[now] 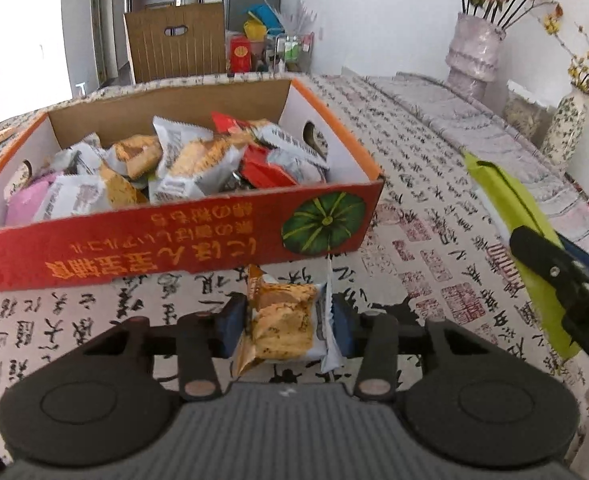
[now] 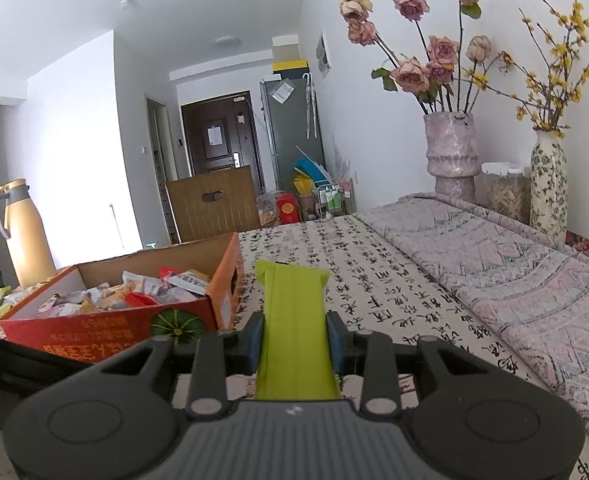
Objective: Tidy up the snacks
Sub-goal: 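Carry both packets over the box and release them inside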
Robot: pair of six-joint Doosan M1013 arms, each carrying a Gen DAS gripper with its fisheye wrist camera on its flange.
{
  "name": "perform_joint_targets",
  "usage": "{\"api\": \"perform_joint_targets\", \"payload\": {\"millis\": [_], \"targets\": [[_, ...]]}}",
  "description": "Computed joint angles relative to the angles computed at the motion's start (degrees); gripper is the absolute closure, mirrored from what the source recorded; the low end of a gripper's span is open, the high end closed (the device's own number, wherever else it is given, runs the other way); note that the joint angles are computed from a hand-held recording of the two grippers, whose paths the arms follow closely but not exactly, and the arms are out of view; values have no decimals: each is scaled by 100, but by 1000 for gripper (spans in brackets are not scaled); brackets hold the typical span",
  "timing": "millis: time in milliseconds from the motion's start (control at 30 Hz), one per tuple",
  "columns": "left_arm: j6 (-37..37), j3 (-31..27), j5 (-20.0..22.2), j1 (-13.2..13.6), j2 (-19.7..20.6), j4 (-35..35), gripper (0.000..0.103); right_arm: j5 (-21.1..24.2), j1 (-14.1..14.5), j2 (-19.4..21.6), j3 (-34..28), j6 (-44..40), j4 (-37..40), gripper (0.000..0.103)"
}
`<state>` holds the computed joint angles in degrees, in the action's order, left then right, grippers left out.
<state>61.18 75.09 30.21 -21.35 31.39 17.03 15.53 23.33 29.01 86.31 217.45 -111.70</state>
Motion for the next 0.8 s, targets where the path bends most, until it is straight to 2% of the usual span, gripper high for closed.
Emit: {"api": "perform_joint_targets", "payload": {"millis": [267, 567, 667, 800], "targets": [[-232, 273, -537, 116, -303, 240, 57, -30, 108, 36, -203, -342, 81, 71], [-1547, 288, -878, 291, -441, 1623, 57, -222, 198, 303, -839, -999, 550, 71], [-1978, 201, -858, 370, -393, 2056, 57, -282, 222, 467, -1180, -1676, 1169, 71], [-2588, 50, -738, 473, -299, 2634, 57, -357, 230, 727, -1707, -3094, 2561, 71]]}}
